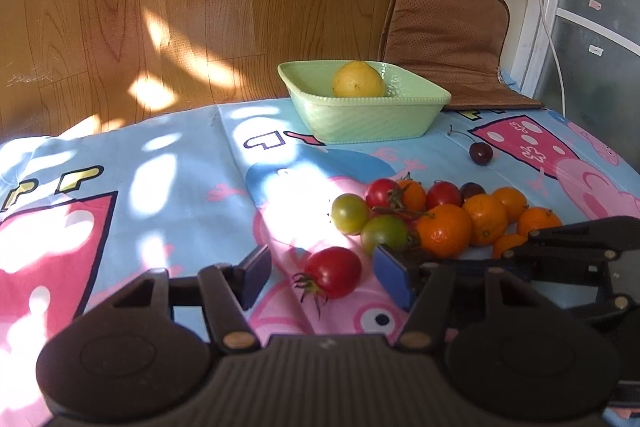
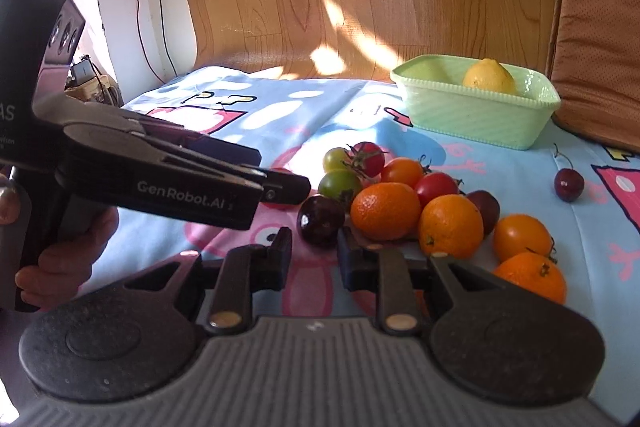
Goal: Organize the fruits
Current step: 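Grasp a red cherry tomato with the left tool while the right tool grasps a dark cherry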
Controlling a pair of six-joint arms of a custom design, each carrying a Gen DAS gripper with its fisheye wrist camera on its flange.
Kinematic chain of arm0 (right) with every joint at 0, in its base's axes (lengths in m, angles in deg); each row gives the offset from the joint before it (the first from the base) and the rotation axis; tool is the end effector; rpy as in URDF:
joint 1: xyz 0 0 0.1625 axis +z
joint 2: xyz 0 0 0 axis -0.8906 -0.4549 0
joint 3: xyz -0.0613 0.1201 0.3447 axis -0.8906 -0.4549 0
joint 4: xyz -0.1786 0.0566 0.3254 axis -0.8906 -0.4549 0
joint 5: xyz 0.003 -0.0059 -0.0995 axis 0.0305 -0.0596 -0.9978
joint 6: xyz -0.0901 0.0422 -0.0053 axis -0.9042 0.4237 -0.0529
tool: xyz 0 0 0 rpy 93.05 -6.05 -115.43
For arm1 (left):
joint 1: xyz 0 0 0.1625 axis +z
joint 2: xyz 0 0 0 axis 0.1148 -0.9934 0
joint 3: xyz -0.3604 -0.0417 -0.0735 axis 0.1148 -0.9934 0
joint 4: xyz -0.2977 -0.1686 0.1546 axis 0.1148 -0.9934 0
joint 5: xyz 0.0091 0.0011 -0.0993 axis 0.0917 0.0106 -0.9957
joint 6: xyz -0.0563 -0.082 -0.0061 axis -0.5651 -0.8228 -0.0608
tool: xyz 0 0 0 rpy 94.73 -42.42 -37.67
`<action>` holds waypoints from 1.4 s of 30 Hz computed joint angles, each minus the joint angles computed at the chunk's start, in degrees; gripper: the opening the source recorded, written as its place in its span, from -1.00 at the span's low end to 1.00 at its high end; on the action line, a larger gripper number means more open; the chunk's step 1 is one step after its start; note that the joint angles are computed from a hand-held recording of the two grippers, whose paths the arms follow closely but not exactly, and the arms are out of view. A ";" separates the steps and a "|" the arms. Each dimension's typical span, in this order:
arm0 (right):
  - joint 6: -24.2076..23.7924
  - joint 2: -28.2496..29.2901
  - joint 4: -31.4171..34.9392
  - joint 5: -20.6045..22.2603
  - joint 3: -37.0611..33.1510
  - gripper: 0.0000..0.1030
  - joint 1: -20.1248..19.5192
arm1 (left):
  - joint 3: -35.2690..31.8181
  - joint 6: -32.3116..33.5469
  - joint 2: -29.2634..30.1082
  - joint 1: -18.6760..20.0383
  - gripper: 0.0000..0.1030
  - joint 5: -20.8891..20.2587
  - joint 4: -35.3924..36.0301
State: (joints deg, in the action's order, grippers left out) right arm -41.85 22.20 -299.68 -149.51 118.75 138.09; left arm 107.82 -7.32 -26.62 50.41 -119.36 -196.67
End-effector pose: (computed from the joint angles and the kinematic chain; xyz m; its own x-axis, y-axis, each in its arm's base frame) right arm -0.0089 -0.5042 0.1435 -0.7981 0.0339 0.6015 -0.4884 0.5482 -0.6789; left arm -0.2444 -0.6587 -0.0855 -0.4702 0.8131 -0.3433 0.8825 0.4278 -0.1953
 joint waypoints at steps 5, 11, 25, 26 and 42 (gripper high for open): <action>0.30 0.29 1.64 -1.12 -1.45 -0.44 0.54 | 0.23 -1.03 -0.31 0.36 -0.32 -0.60 0.96; -0.94 -0.64 0.11 0.23 1.23 -0.46 0.28 | 5.56 -4.96 -3.45 -0.24 -0.32 -1.37 -0.22; -2.78 -6.53 -17.44 6.01 20.69 -0.45 -7.73 | 23.60 -12.12 -6.97 -7.92 -0.37 -1.69 -12.39; -2.48 -6.77 -18.29 6.46 21.43 -0.45 -8.44 | 24.07 -12.28 -6.75 -8.60 -0.37 -1.52 -13.03; -1.84 -7.23 -24.55 11.41 26.40 -0.28 -15.04 | 28.39 -12.33 -5.06 -14.30 -0.19 7.45 -20.30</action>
State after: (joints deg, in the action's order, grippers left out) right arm -43.70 14.98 -324.23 -138.10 145.15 123.05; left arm 136.21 -19.65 -31.68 36.11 -111.90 -216.97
